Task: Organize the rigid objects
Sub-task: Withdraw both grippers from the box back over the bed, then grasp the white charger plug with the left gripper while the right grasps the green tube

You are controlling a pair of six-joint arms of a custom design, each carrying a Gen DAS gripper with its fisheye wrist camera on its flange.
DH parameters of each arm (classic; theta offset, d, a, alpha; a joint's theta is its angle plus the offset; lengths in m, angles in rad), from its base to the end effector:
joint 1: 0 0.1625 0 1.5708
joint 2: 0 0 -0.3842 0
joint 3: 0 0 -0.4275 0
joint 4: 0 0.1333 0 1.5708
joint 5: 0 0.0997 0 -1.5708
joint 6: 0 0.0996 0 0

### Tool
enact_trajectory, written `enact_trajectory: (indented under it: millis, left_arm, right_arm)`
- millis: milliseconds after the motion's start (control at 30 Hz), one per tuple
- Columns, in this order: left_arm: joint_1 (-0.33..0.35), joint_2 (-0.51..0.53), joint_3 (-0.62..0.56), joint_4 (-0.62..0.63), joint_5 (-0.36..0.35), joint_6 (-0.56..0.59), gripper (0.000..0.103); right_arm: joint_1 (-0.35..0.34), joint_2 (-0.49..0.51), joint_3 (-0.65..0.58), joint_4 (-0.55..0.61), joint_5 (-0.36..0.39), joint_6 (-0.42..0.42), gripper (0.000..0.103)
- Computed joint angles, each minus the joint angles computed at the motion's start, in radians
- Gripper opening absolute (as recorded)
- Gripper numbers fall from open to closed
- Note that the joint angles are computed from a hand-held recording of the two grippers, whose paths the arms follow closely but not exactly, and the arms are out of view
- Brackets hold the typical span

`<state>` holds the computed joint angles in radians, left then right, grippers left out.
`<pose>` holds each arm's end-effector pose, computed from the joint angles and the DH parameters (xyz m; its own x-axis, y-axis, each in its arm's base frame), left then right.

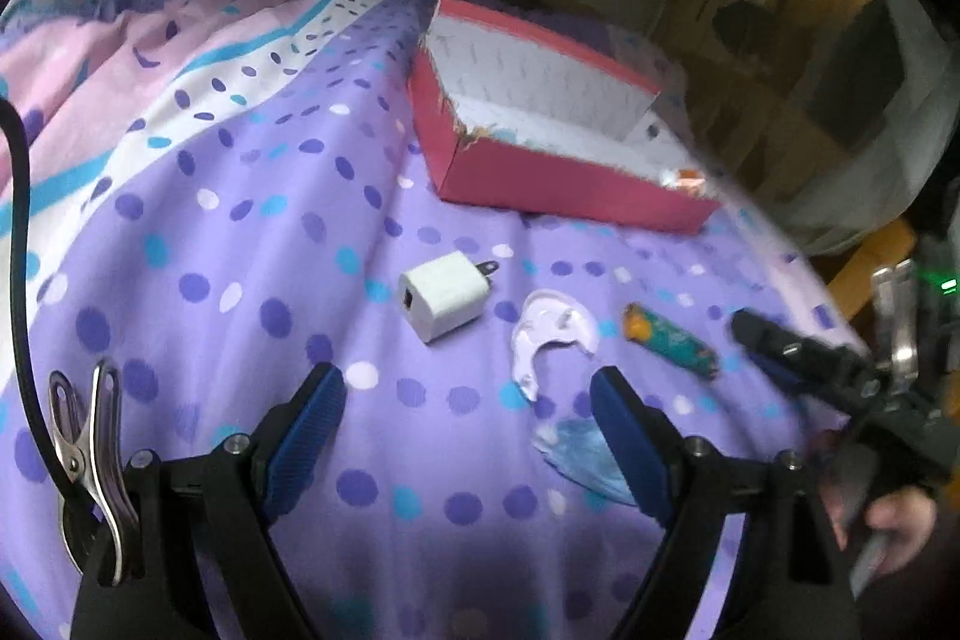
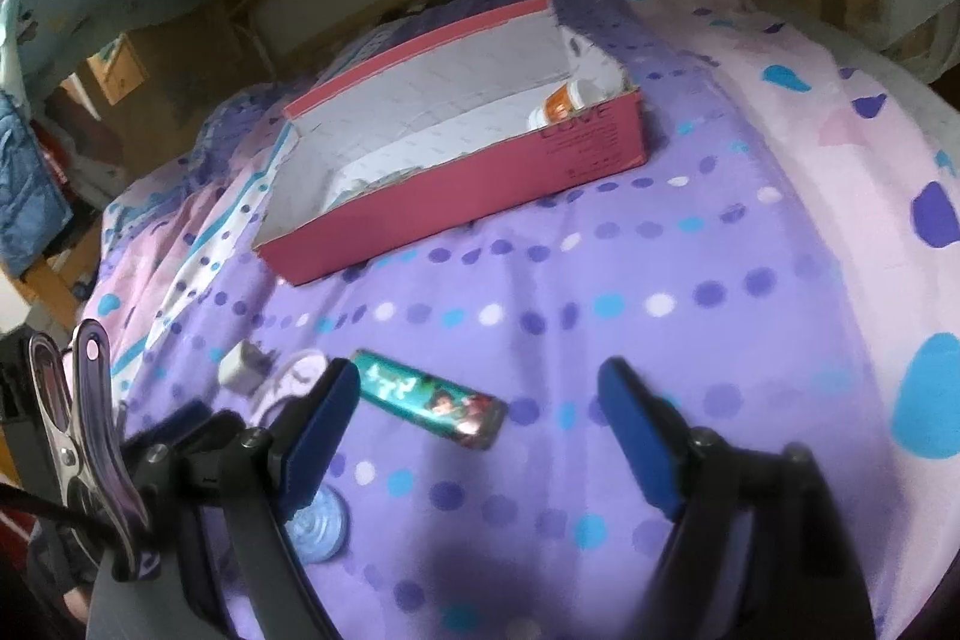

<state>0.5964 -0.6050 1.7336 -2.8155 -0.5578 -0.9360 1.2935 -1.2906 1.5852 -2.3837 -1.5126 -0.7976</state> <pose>-0.3775 -0.5195 -0.0462 -0.8862 -0.2222 -0.4065 0.1825 0.6390 -0.7472 -0.0445 -0.6644 0.3706 -0.8463 -0.4264 0.3193 -0.5267 0.7593 -0.3822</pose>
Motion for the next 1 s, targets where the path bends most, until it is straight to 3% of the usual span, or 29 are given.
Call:
enact_trajectory:
  millis: [100, 167, 267, 333, 433, 567, 733, 800, 833, 900, 933, 1000]
  left_arm:
    - [-0.003, 0.0, 0.004, -0.025, 0.009, 0.003, 0.086]
    - [0.007, -0.004, -0.019, 0.046, -0.001, -0.01, 0.071]
    - [0.026, -0.009, -0.063, 0.185, 0.008, -0.039, 0.056]
    - [0.039, -0.003, -0.081, 0.171, 0.021, 0.03, 0.056]
    - [0.064, -0.008, -0.099, 0.145, -0.011, 0.125, 0.056]
    - [0.108, -0.002, -0.157, 0.266, -0.069, 0.095, 0.056]
    - [0.109, 0.029, -0.208, 0.349, -0.065, 0.116, 0.058]
    - [0.108, 0.041, -0.224, 0.38, -0.055, 0.109, 0.051]
    - [0.107, 0.048, -0.234, 0.412, -0.044, 0.092, 0.041]
    - [0.102, 0.052, -0.231, 0.414, -0.027, 0.085, 0.039]
    - [0.099, 0.051, -0.223, 0.399, -0.02, 0.09, 0.039]
    - [0.092, 0.05, -0.209, 0.364, -0.005, 0.099, 0.039]
  right_arm:
    - [0.008, 0.009, -0.012, 0.044, -0.003, -0.031, 0.081]
    - [0.014, 0.018, -0.021, 0.067, -0.013, -0.059, 0.07]
    - [0.035, 0.043, -0.033, 0.07, -0.061, -0.156, 0.067]
    - [0.052, 0.067, -0.046, 0.075, -0.102, -0.226, 0.067]
    - [0.062, 0.1, -0.072, 0.095, -0.147, -0.255, 0.067]
    - [0.062, 0.123, -0.084, 0.083, -0.155, -0.266, 0.067]
    - [0.067, 0.121, -0.047, 0.016, -0.171, -0.312, 0.075]
    - [0.071, 0.121, -0.034, -0.007, -0.178, -0.322, 0.076]
    - [0.071, 0.122, -0.032, -0.012, -0.179, -0.324, 0.076]
    - [0.069, 0.122, -0.035, -0.007, -0.171, -0.319, 0.074]
    - [0.067, 0.121, -0.037, -0.003, -0.164, -0.316, 0.065]
    - [0.064, 0.119, -0.04, 0.008, -0.154, -0.309, 0.064]
